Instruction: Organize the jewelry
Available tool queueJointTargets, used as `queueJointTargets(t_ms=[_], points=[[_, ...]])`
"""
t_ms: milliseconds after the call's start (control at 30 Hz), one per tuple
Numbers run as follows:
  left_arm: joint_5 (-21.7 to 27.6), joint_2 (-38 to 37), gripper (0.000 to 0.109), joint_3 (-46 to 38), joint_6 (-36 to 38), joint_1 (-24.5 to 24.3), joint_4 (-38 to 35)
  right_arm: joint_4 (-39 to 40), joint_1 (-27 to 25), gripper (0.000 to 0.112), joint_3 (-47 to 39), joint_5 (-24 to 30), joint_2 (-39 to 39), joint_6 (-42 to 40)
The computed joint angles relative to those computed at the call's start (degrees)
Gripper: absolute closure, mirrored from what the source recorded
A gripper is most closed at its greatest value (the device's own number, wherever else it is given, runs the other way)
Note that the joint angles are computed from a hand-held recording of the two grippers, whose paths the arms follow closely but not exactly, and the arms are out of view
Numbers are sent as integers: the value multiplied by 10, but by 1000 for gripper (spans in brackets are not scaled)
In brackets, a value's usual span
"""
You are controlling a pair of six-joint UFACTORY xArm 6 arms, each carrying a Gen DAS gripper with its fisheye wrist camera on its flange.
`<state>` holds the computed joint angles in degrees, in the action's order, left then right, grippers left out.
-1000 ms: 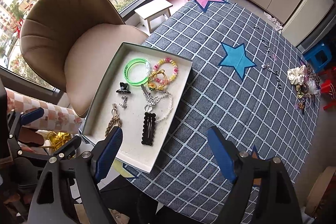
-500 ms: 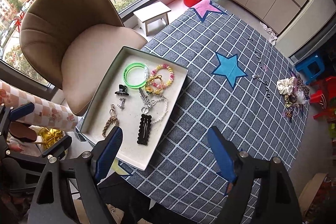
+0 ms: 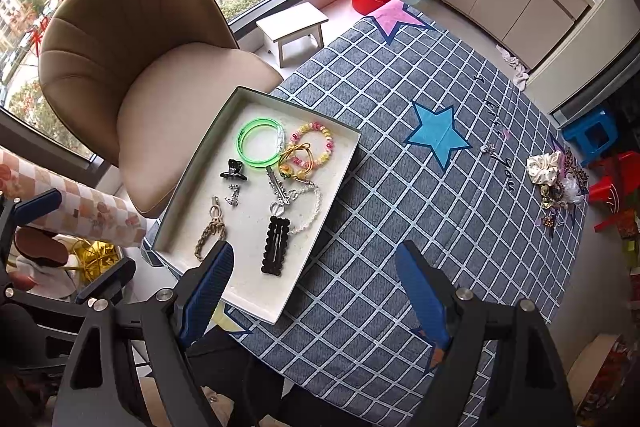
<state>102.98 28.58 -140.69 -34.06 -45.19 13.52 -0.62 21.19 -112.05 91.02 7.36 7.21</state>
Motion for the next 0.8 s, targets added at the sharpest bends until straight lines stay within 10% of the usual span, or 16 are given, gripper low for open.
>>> queueJointTargets(t_ms=[800], points=[[-4, -7, 6, 15, -3, -2, 3, -1, 2, 27, 0, -1, 2, 7]])
